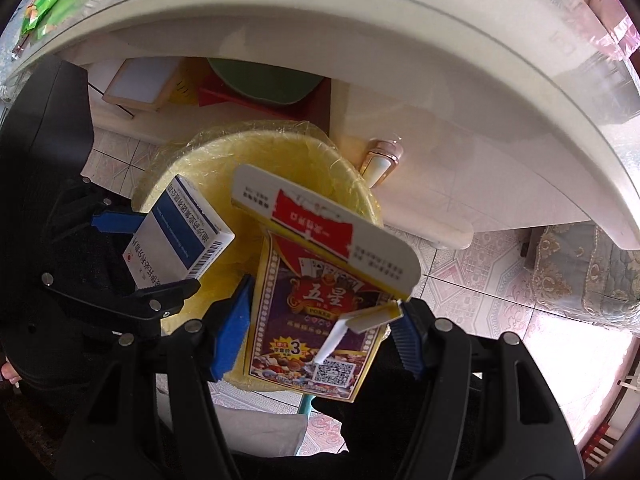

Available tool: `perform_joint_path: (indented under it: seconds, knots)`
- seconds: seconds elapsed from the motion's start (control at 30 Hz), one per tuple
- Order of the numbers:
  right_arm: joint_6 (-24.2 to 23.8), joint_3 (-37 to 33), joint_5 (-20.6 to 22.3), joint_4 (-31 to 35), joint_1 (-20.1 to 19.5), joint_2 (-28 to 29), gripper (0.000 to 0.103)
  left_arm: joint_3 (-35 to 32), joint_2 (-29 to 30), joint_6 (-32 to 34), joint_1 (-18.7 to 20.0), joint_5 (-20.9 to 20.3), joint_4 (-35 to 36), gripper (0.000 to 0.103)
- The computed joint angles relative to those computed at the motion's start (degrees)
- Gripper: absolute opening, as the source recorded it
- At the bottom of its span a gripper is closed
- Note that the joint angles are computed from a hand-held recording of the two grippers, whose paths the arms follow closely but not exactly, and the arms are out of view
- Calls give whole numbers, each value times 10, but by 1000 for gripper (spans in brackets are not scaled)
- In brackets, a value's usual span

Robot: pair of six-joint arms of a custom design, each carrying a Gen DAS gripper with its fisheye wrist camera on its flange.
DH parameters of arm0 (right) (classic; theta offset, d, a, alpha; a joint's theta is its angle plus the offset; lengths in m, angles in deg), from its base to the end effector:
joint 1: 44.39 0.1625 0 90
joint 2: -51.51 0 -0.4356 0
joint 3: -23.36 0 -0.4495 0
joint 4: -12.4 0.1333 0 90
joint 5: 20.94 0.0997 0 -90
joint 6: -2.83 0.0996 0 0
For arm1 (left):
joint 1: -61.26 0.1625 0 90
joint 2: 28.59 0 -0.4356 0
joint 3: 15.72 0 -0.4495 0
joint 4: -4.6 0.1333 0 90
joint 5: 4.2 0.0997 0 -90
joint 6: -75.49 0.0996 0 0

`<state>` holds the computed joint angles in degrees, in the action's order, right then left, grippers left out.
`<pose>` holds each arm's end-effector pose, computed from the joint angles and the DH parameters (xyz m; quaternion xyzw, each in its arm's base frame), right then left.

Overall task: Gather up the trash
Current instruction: 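Open both tools over the bin to drop the two boxes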

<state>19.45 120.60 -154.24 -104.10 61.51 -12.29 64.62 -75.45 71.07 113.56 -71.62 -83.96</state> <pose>0.2427 -0.6147 0.2216 0.0165 -0.9279 0.0491 0.3693 -0.2935 -0.6602 0.0999 0.3242 0.8795 0.2075 0.2800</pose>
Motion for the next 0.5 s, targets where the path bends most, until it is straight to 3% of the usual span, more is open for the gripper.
perform_joint_path:
  seconds: [0.5]
  knots:
    - [-8, 0, 22, -3, -33, 17, 63, -3, 31, -27, 14, 11, 25, 60]
